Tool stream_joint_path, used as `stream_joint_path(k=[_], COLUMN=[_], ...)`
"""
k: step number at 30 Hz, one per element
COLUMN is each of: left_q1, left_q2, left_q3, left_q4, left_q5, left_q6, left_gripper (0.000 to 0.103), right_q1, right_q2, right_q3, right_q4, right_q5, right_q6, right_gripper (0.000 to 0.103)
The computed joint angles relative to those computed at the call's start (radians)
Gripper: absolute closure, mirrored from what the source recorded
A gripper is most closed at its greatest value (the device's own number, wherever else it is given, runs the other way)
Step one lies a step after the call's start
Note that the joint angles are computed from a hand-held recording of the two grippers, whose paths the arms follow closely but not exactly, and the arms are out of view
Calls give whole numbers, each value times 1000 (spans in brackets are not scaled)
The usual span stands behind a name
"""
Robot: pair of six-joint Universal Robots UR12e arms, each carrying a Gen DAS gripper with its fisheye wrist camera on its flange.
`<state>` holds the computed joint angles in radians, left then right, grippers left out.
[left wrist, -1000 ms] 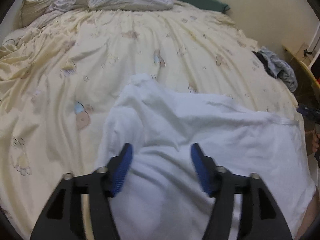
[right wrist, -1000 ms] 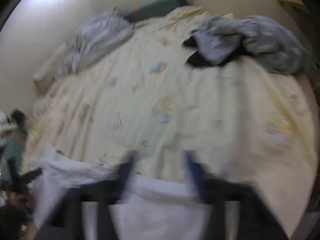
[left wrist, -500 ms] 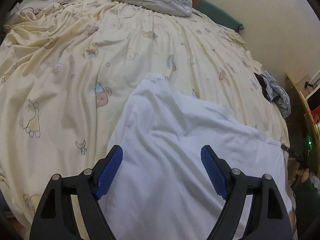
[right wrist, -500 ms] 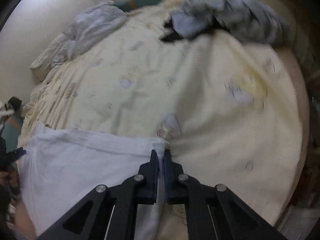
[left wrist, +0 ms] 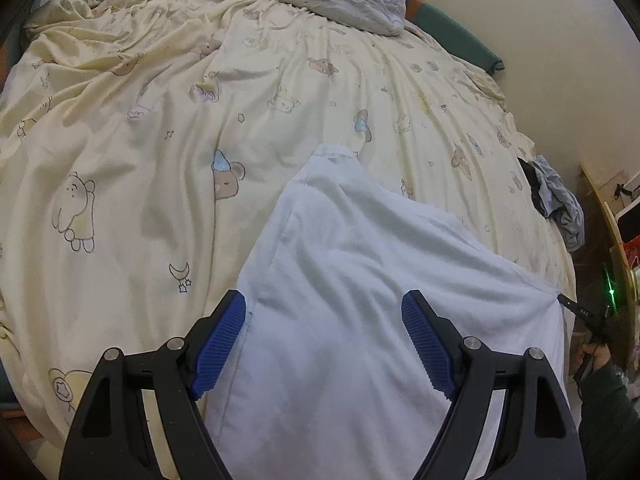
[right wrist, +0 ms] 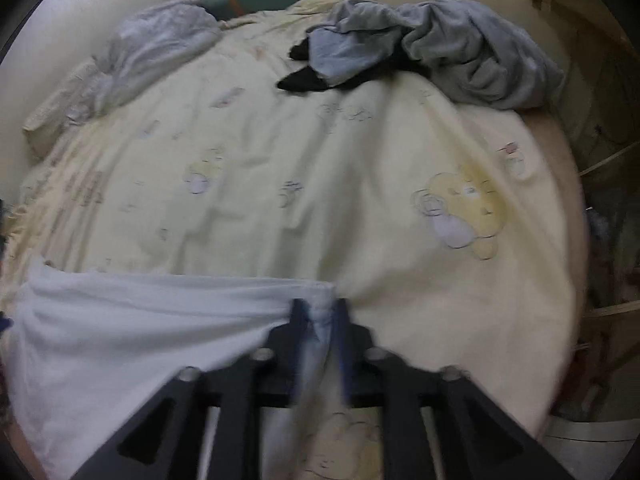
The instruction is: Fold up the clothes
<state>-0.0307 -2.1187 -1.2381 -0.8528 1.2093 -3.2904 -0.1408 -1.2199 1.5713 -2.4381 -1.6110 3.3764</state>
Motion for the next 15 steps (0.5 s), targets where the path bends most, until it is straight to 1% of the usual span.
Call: stream_joint_path(k=[1,3,4,6,8,10,12,14,15], left_q1=[1,4,6,14,21,16,8,2,1], left_q2=[-1,-8,-13,-33,-59,-102,-148,-191,-212], left_q3=[2,15,23,51,89,156,228,293,325], left_q4=[-1,5,12,31,42,4,-42,-86,-121], left_q5=[1,6,8,-3,-16,9,36,43,26], left_q6=[6,16,16,5,4,59,120,162,170], left_gripper=[19,19,19,19,19,19,19,19,19], right_q1=[7,10,12,22,40,56,68,78,82], right_q2=[-3,-22,-32,-51,-61,-69,-71,-71,-71], right_q3=[-1,16,24,33,37,50,62,71,76], right_q4=[0,-38,-53,-67,-71,-88,-94,-94,-94], right_q5=[-39,-54,-49,-2,27,82,118,145,159], right_q6=[-2,-5,-13,-41,-55,-47,-30,-11,-2], right_gripper=[43,42,42,41,42,42,42,42,42])
